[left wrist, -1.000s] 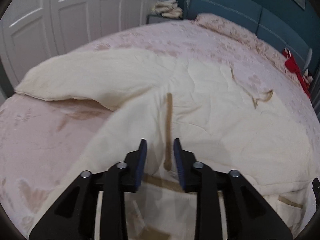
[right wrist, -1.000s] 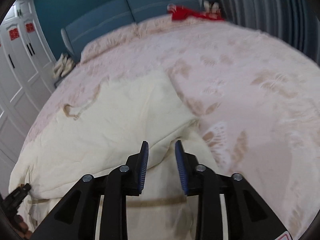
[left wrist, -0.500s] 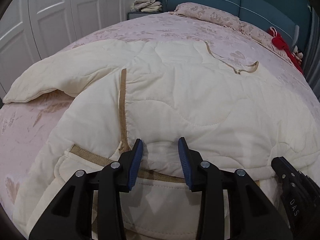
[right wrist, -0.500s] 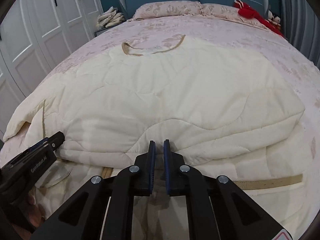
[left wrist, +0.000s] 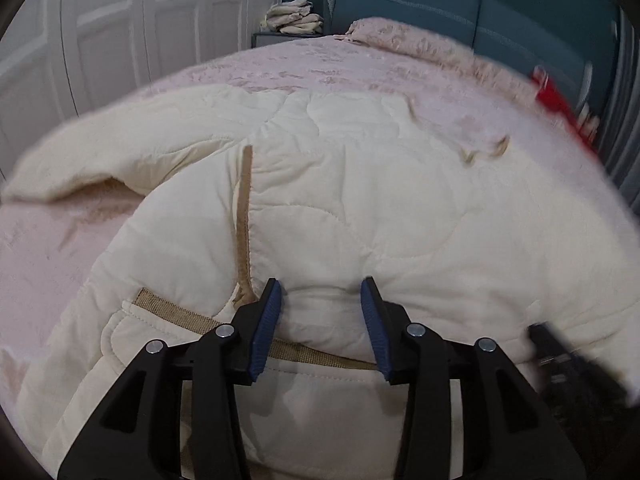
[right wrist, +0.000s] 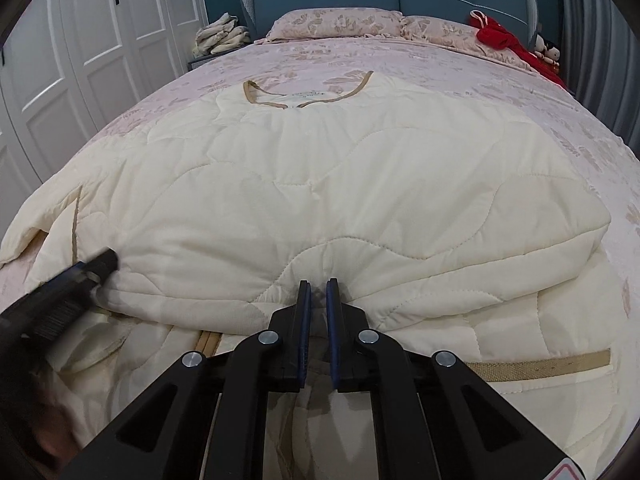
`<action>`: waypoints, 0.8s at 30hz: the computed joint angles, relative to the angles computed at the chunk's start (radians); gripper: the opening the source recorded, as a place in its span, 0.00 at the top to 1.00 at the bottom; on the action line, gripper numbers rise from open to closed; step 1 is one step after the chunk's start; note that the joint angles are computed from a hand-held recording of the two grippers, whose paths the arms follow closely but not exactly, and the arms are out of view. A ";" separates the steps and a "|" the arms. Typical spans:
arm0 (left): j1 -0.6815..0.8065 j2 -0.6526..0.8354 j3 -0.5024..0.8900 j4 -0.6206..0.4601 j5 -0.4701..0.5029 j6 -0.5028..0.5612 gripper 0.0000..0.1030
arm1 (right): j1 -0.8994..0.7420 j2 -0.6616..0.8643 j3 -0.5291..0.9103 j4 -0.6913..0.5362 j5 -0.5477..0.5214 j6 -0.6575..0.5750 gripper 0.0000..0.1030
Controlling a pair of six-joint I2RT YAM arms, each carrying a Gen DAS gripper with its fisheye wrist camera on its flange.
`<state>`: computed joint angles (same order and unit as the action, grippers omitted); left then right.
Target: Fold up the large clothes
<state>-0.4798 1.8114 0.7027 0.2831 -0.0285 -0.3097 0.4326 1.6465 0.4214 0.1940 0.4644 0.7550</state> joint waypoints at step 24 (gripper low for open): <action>0.931 0.489 0.838 -0.441 0.387 -0.050 0.88 | 0.718 -0.035 0.276 -0.715 0.217 0.674 0.43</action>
